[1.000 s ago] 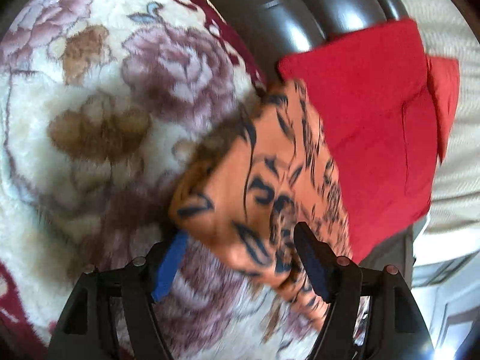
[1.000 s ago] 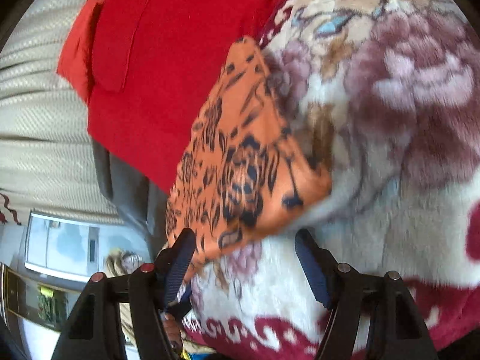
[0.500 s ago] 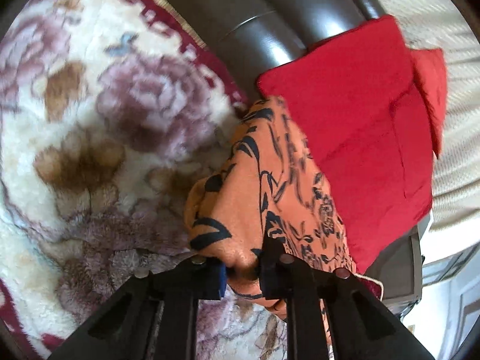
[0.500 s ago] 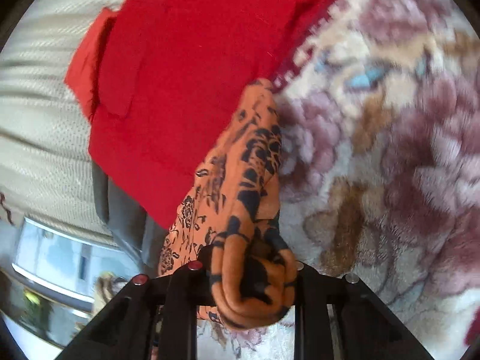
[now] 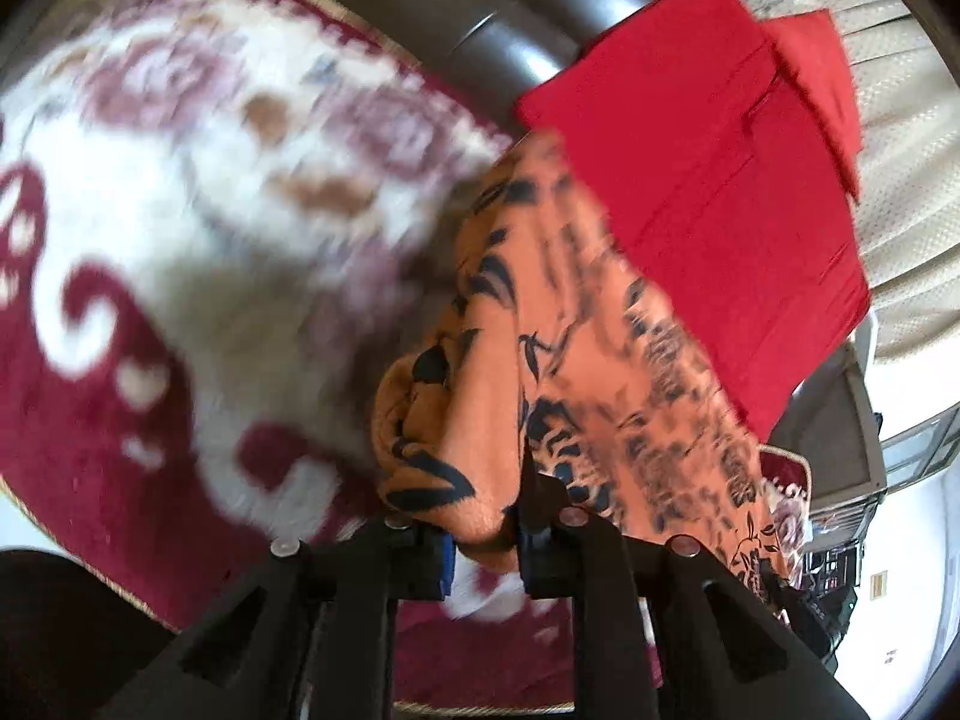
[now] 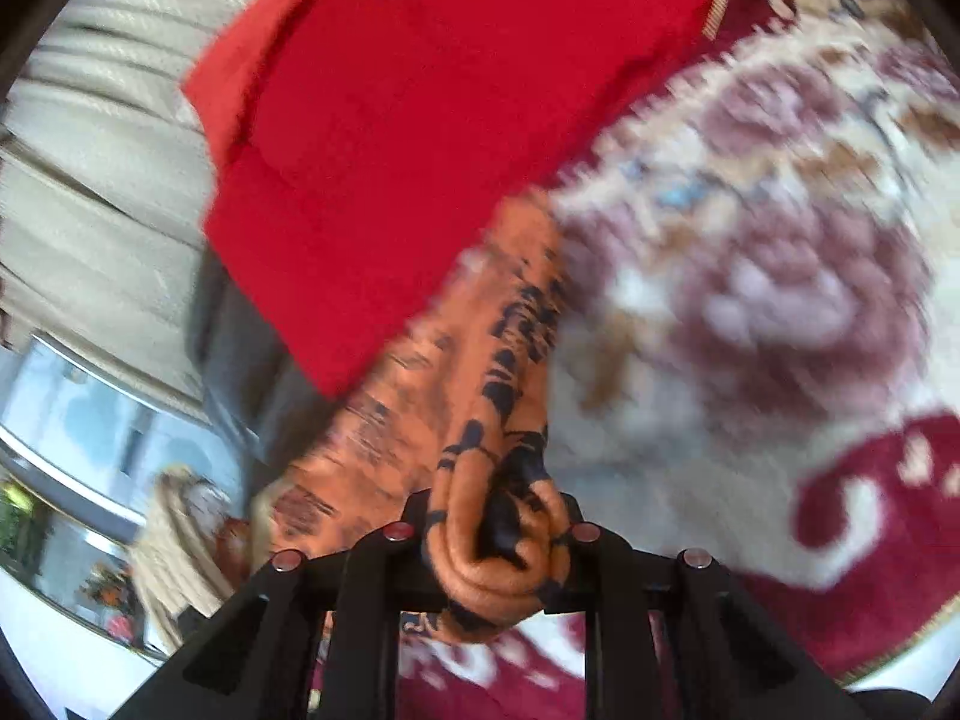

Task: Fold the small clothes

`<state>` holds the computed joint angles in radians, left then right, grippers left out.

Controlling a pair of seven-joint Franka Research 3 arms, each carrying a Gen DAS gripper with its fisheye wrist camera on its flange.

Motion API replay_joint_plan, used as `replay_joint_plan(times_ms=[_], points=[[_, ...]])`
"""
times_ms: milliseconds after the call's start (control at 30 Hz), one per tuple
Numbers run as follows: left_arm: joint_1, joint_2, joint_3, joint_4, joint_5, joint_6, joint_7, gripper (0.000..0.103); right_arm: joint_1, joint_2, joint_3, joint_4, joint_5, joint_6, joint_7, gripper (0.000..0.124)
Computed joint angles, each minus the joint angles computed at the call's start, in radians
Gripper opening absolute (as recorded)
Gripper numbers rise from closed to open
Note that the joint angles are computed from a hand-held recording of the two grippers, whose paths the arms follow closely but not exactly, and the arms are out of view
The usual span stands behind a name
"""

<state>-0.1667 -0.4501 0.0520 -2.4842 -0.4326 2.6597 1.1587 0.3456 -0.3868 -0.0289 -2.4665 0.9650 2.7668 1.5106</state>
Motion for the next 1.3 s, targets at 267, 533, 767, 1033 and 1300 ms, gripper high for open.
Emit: replay_joint_plan(times_ms=[267, 533, 767, 1033, 1300], points=[[0.069, -0.04, -0.022, 0.065, 0.075, -0.089, -0.013, 0.033, -0.127, -0.096, 0.043, -0.027, -0.163, -0.018, 0.146, 0.027], [0.105, -0.042, -0.136, 0.139, 0.39, -0.032, -0.087, 0.05, -0.007, -0.087, -0.024, 0.028, -0.156, -0.013, 0.073, 0.027], [0.078, 0.141, -0.151, 0.275, 0.488, -0.202, -0.036, 0.061, -0.02, 0.039, 0.028, 0.098, -0.205, -0.073, 0.11, 0.027], [0.084, 0.202, -0.123, 0.31, 0.396, -0.243, 0.049, 0.061, -0.063, 0.134, 0.024, 0.186, -0.244, -0.126, 0.124, 0.026], [0.133, 0.434, -0.152, 0.588, 0.494, -0.267, 0.014, 0.061, -0.11, 0.337, 0.045, 0.406, -0.316, -0.093, 0.199, 0.026]])
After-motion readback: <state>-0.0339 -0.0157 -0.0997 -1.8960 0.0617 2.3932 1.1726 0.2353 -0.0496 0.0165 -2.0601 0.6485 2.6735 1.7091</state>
